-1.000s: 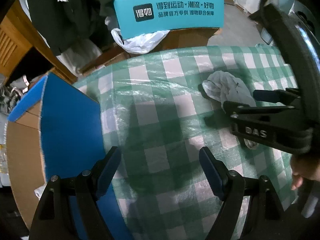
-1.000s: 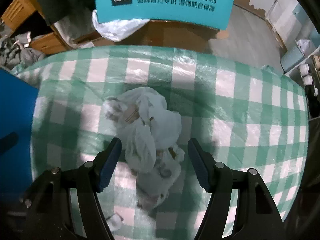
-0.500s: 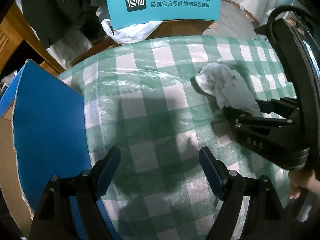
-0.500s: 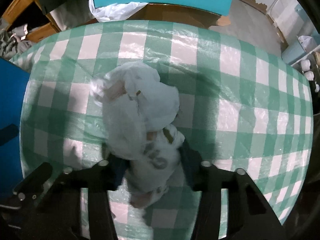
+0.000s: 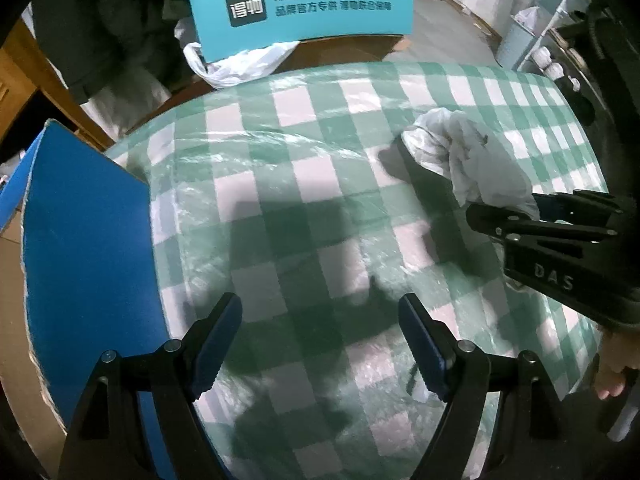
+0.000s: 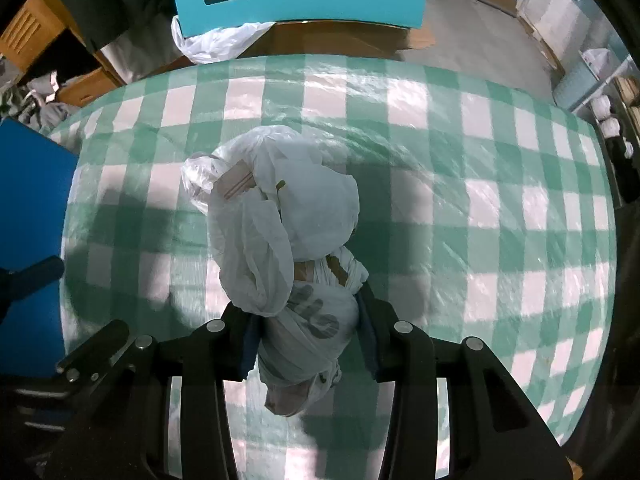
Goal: Organize soft objects
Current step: 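Grasp the small white sock with the left gripper while the right gripper holds the bundle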
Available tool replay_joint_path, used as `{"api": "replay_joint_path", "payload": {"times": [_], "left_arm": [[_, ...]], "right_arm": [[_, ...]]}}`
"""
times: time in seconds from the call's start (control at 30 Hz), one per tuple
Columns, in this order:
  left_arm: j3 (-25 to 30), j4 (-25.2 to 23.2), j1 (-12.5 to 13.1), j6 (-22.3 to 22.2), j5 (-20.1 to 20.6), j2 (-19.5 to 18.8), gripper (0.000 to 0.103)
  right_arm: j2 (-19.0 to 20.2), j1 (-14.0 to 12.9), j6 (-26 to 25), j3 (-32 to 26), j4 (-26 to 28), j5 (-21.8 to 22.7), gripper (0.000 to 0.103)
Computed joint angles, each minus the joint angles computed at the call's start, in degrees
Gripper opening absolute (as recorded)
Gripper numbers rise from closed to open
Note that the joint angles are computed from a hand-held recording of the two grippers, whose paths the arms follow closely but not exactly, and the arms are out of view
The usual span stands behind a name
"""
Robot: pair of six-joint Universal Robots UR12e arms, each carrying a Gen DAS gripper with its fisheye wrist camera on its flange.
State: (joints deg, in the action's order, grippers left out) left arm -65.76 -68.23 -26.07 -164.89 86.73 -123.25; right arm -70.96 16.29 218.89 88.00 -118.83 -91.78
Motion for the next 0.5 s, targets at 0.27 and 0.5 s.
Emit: {"api": "replay_joint_path", "payload": {"times": [0.27,0.5], "left_arm": [[-2.7,0.5,-0.6,1.2,-0.8,1.6,0.082],[-4.2,0.2,-1.2,2.6,-1.2,2.5,0.082]], "right_arm": [[-2.4,0.9,1.2,2.1,-0.5,-0.3,0.04],[-4.7,1.5,2.5,4.5,-1.2,-0.8,0.04]]}}
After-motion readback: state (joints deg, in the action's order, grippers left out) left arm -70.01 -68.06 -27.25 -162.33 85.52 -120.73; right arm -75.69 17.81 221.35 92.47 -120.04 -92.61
